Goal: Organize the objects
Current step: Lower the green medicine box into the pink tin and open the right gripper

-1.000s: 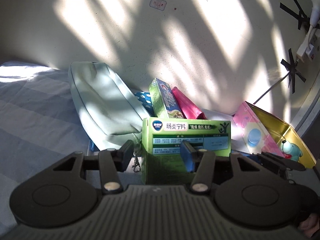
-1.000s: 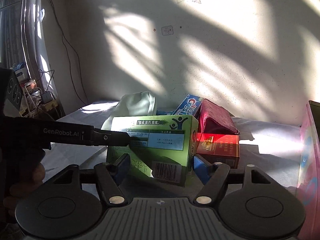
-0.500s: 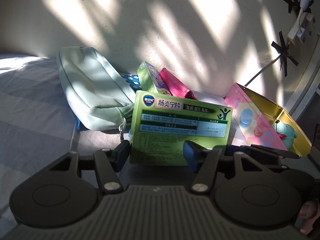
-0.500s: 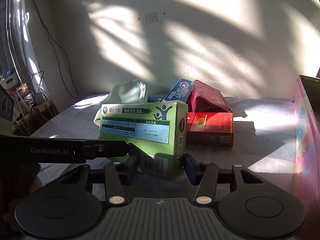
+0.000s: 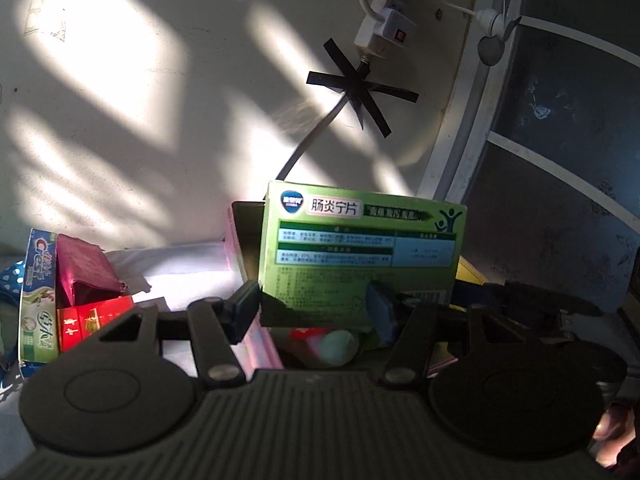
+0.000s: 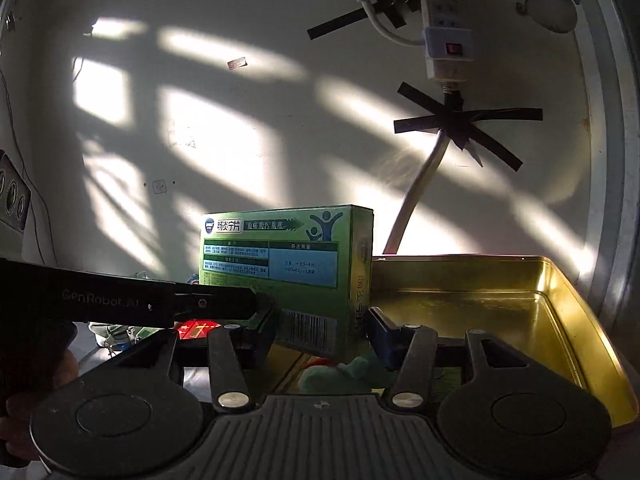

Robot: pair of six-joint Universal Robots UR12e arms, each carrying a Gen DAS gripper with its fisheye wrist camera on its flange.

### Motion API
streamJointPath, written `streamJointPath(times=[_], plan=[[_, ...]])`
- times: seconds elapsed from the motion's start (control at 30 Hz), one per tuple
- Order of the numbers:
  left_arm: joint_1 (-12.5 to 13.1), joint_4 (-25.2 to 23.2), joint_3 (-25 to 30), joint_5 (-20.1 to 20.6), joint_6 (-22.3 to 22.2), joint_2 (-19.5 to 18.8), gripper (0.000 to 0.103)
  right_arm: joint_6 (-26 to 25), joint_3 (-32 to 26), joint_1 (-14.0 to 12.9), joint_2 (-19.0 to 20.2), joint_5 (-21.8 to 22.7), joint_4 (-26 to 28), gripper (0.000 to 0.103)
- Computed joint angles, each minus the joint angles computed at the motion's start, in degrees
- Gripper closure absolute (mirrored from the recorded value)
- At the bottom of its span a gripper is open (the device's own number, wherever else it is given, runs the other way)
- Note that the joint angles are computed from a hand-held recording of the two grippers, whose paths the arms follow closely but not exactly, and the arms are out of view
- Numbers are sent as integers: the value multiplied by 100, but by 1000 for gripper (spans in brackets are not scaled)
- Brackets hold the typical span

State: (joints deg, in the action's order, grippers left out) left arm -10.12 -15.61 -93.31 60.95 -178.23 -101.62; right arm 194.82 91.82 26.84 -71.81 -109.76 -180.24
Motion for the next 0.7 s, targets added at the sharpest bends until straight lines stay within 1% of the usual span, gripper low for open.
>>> streamJointPath(times=[0.07, 0.13, 0.2, 0.27, 0.3, 0.33, 0.37, 0.4, 0.43, 0.47, 0.5, 0.53, 0.57, 0.7], plan=[[-178, -295, 220, -9, 34, -167, 43, 74, 196, -117, -131, -147, 155, 55], [-372, -534, 461, 82, 130, -354, 43, 180, 290, -270, -209, -125, 400, 53], [-510, -624, 646, 223, 204, -509, 43, 331, 294, -407, -227, -12, 655, 53], [-646, -634, 863, 412, 283, -693, 44, 520, 261, -510, -206, 62, 856, 50], [-701, -647, 968, 525, 300, -776, 44, 564, 215, -515, -162, -46, 908, 49], [-761, -618, 1071, 704, 326, -860, 43, 592, 153, -498, -103, -240, 955, 41], [-815, -530, 1140, 907, 368, -932, 41, 622, 92, -466, -32, -576, 996, 35], [-856, -442, 1192, 1082, 388, -991, 41, 664, 53, -449, 25, -825, 986, 29], [-891, -324, 1239, 1335, 398, -1048, 40, 714, 59, -457, 54, -950, 900, 29], [-908, -327, 1295, 1465, 393, -1091, 40, 825, 95, -473, 63, -984, 763, 29], [-909, -459, 1378, 1567, 390, -1126, 40, 962, 157, -492, 56, -958, 577, 29], [-890, -610, 1425, 1555, 329, -1132, 40, 1132, 243, -526, 35, -870, 363, 30], [-864, -658, 1424, 1494, 272, -1124, 40, 1258, 307, -540, 9, -820, 247, 30], [-801, -500, 1163, 1415, 312, -953, 40, 1452, 432, -511, -77, -895, 122, 30]])
